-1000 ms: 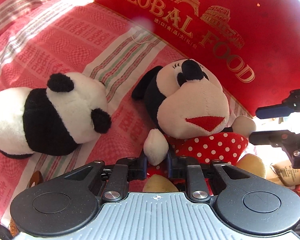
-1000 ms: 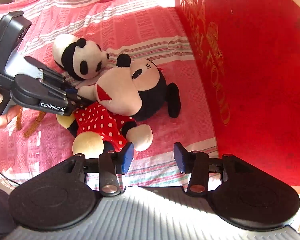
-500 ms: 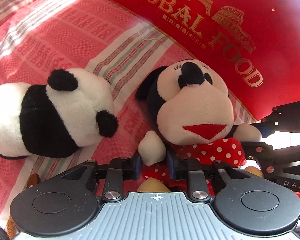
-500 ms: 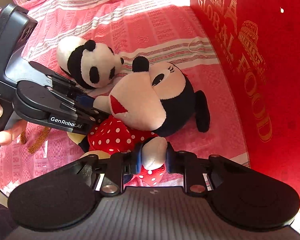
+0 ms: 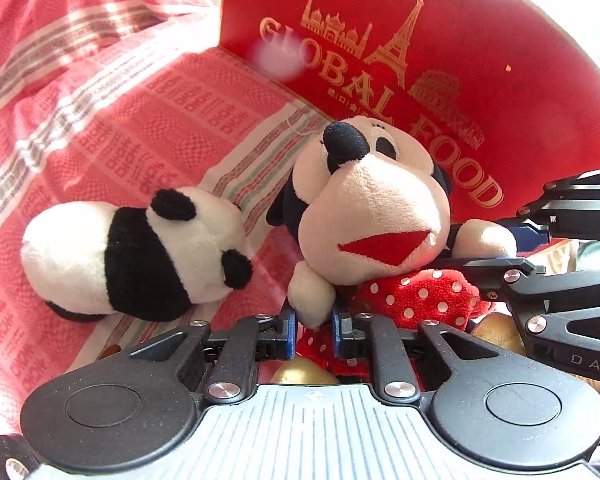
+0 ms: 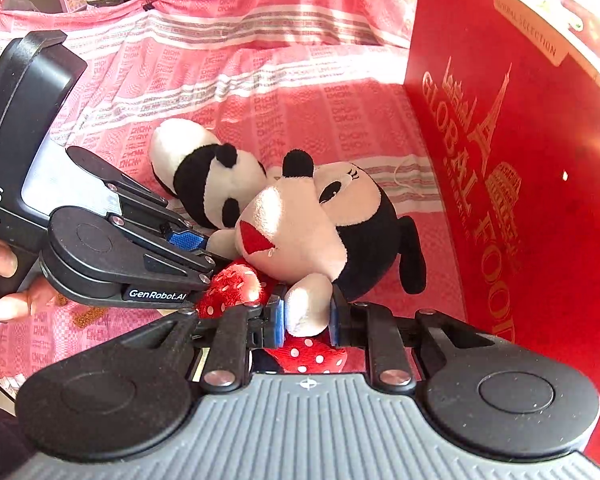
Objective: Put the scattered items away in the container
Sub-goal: 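Lift the Minnie Mouse plush with both grippers and carry it to the box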
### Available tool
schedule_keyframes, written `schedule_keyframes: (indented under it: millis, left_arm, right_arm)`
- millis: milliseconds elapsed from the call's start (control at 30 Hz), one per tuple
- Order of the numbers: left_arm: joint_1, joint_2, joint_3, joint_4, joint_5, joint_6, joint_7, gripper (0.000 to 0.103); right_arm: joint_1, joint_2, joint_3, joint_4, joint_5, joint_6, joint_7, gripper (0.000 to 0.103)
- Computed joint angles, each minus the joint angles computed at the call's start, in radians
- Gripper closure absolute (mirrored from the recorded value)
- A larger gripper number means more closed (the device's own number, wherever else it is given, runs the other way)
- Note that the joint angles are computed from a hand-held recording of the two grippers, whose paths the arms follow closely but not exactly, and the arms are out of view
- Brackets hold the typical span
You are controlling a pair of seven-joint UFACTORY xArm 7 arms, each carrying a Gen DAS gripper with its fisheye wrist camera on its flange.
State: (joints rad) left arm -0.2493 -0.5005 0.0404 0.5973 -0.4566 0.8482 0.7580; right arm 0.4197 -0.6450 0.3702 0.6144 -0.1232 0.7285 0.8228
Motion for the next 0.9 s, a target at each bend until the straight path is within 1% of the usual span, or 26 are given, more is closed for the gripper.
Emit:
schedule_keyframes:
  millis: [167, 300, 400, 467, 667, 767, 900]
  left_arm:
    - [0.013, -0.055, 0.025, 0.009, -0.025, -0.001, -0.011, 0.09]
    - [0.017, -0.091, 0.046, 0.028, -0.047, -0.001, -0.022, 0.09]
    - [0.009, -0.099, 0.057, 0.06, -0.074, -0.022, -0.025, 0.09]
    - [0.003, -0.093, 0.05, 0.086, -0.088, -0.043, -0.043, 0.089]
    - [-0.023, -0.074, -0.023, 0.174, -0.079, -0.157, -0.178, 0.089]
    - [-0.047, -0.029, -0.075, 0.249, -0.045, -0.21, -0.276, 0.089]
    - [-0.088, 0.077, -0.154, 0.377, 0.031, -0.278, -0.397, 0.089]
  right_arm:
    - [-0.023, -0.002, 0.025, 0.053, -0.05, 0.01, -0.006, 0.08]
    - [-0.056, 0.013, 0.049, 0.117, -0.111, 0.023, -0.021, 0.08]
    - [-0.079, 0.02, 0.055, 0.169, -0.161, 0.04, -0.056, 0.08]
    - [-0.095, 0.017, 0.049, 0.191, -0.187, 0.035, -0.079, 0.08]
    - [-0.141, -0.045, -0.013, 0.186, -0.226, -0.047, -0.189, 0.08]
    - [-0.169, -0.108, -0.068, 0.155, -0.22, -0.098, -0.266, 0.08]
    - [-0.218, -0.197, -0.152, 0.109, -0.207, -0.14, -0.392, 0.079]
